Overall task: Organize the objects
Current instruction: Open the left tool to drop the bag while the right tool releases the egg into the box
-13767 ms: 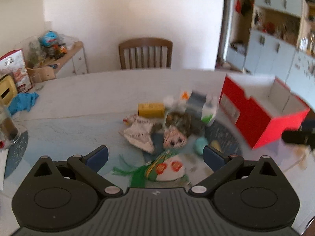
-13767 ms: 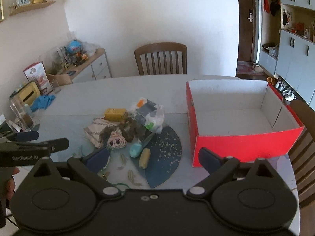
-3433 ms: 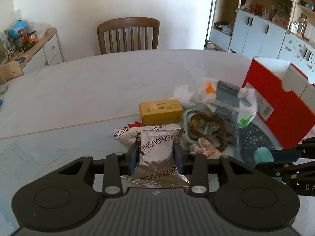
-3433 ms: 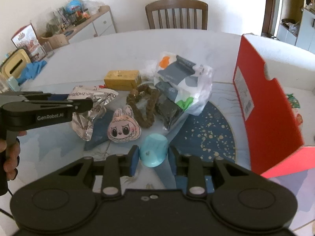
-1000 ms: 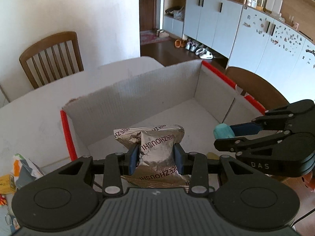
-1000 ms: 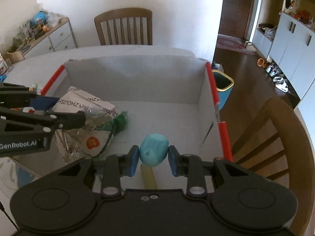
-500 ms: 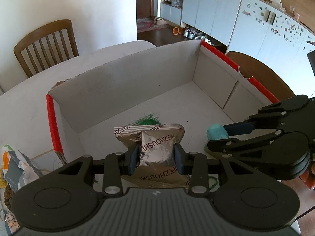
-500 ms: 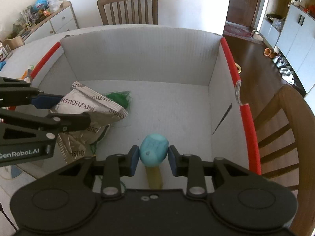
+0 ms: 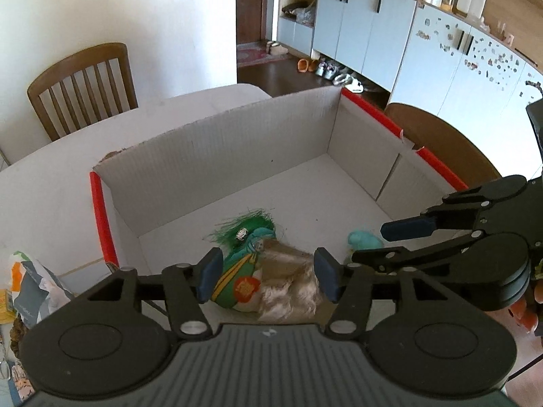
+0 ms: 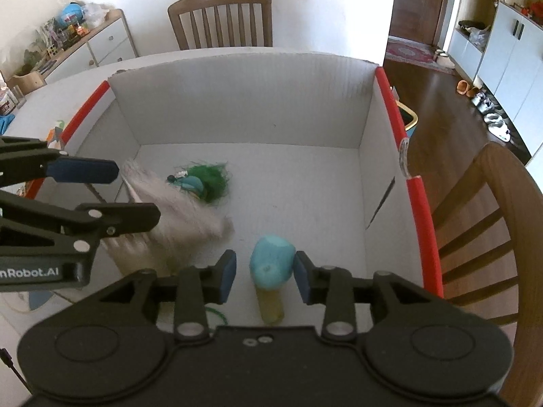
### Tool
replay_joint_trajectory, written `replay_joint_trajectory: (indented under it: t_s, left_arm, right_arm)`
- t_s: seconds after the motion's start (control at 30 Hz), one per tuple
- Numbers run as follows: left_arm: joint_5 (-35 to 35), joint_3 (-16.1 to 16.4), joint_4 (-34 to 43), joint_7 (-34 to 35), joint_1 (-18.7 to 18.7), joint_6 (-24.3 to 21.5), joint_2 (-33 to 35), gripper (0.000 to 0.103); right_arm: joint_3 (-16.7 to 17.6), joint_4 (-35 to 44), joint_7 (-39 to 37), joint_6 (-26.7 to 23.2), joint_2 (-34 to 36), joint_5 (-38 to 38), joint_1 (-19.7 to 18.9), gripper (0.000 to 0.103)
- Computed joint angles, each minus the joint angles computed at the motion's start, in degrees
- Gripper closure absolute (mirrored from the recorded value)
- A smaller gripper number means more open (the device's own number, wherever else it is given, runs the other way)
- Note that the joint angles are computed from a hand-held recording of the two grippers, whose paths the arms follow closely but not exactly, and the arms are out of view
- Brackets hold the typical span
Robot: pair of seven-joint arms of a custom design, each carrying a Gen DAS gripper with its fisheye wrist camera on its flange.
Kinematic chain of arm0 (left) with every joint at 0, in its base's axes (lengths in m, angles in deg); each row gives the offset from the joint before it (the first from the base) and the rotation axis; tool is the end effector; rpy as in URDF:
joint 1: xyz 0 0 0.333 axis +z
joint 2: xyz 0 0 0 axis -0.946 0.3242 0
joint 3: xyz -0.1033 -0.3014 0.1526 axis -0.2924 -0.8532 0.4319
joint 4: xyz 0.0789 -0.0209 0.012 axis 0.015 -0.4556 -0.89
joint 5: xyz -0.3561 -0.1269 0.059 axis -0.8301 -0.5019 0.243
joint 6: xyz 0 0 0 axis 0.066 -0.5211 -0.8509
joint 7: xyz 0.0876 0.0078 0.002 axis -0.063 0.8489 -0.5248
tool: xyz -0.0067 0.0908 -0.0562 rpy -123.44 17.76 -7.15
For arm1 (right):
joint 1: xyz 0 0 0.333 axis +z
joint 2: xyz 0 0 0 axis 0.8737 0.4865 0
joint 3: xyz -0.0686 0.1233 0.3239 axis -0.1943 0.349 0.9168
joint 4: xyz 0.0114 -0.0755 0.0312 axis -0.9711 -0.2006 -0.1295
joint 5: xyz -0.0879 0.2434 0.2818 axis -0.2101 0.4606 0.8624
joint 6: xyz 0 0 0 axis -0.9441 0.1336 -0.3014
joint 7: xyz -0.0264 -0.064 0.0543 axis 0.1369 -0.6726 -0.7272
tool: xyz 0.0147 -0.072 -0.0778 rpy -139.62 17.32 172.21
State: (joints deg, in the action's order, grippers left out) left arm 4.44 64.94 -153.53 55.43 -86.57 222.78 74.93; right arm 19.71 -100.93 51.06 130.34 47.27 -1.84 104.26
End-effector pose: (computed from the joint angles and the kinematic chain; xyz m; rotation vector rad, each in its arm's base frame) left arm 0.5420 -0.3266 0.4924 -1.4276 2.2964 -0.8325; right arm 0.5105 0.5001 0.4699 -2.0021 1.6957 -0.3836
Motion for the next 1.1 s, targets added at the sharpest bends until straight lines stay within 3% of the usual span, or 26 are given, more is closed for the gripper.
replay_joint_trajectory:
  t_s: [0.37, 0.67, 1.0, 1.1]
  left_arm:
    - [-3.24, -0.46, -3.44, 1.1, 0.62, 2.42, -4.35, 0.045]
    - [-12.98, 0.22, -8.93, 8.21, 0.22, 5.92, -10.91, 0.045]
    - [-28.11, 7.19, -14.22, 22.51, -5.63, 7.08, -18.39, 0.044]
    - [-32.49, 9.8, -15.23, 27.09, -7.52, 7.31, -20.05, 0.034]
  right_arm:
    - [-0.39, -4.15, 6.5, 2.97, -4.66, -5.44, 0.83, 0.054]
    - [0.67, -4.5, 13.55, 3.58, -7.04, -12.19, 2.02, 0.047]
    - [2.18, -0.07, 21.41, 0.28, -6.56, -18.17, 4.38, 0.04]
    - [2.33, 1.81, 23.64, -0.74, -5.83, -19.31, 5.41, 0.036]
